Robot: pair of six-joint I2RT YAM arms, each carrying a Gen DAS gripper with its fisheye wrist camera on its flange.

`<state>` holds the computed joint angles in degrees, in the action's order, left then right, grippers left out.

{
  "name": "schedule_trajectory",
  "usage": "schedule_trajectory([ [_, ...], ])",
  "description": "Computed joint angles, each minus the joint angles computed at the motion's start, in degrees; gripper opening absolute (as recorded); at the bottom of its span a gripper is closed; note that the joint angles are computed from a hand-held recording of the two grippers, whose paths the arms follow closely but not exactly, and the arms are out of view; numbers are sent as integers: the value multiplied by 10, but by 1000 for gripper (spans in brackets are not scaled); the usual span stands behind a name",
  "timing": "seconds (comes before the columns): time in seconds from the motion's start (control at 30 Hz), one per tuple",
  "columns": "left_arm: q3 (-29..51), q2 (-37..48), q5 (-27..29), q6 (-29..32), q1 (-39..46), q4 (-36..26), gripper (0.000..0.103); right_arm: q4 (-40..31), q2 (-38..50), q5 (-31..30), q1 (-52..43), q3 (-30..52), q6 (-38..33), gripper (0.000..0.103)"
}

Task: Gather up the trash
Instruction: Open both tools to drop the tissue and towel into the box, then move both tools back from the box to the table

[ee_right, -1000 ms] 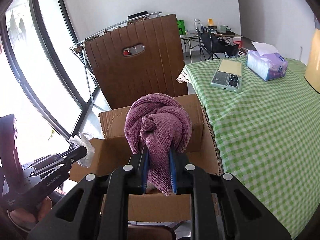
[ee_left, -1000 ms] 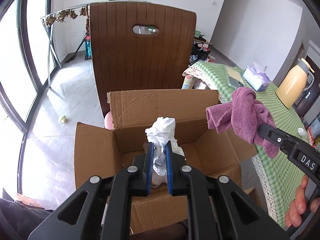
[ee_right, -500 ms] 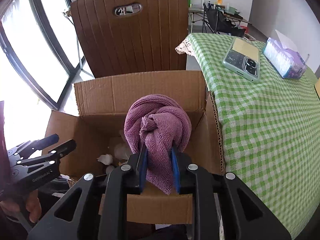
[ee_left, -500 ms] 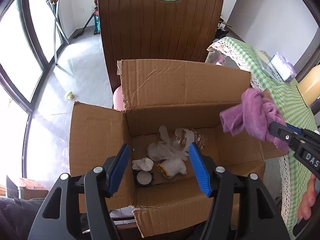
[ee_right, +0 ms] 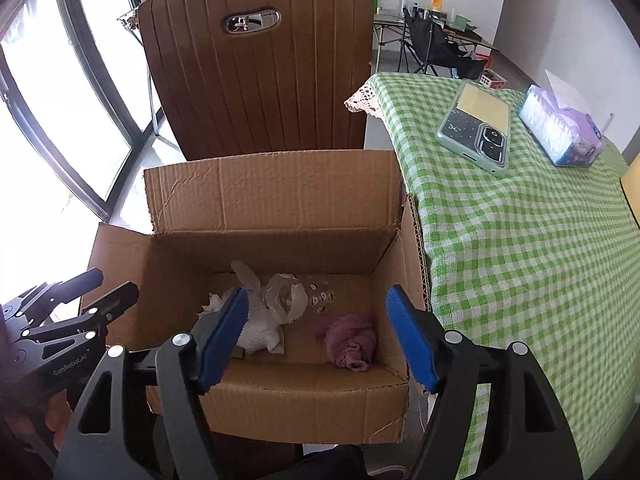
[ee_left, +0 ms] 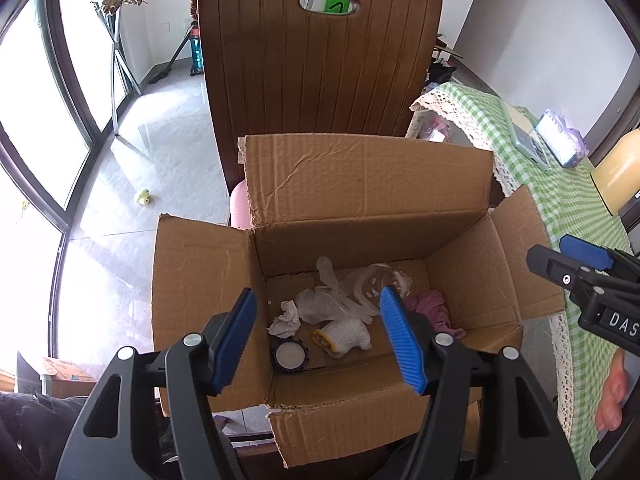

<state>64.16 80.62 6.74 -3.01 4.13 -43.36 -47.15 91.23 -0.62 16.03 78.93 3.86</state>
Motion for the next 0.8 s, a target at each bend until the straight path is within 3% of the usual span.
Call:
schedule_trajectory([
  [0.13, -4, -42, -19, -7, -14, -1, 62, 12, -54, -19, -7, -29, -2, 69],
  [0.33, -42, -171, -89, -33, -60, 45, 77, 98, -199, -12, -5, -125, -45, 69],
  [0.43, -85, -254, -158, -51, -110, 102, 85, 189, -298, 4, -1, -211, -72, 72],
  [0.57, -133, -340, -264, -42, -197, 168, 91, 226, -359, 20, -10, -258, -62, 74],
  [0.73, -120, -365, -338, -65, -284, 147, 92, 247, -428, -33, -65, -295, -61, 74],
  [0.8, -112, -365, -370, -72, -324, 137, 92, 250, -454, -28, -77, -304, -70, 74],
])
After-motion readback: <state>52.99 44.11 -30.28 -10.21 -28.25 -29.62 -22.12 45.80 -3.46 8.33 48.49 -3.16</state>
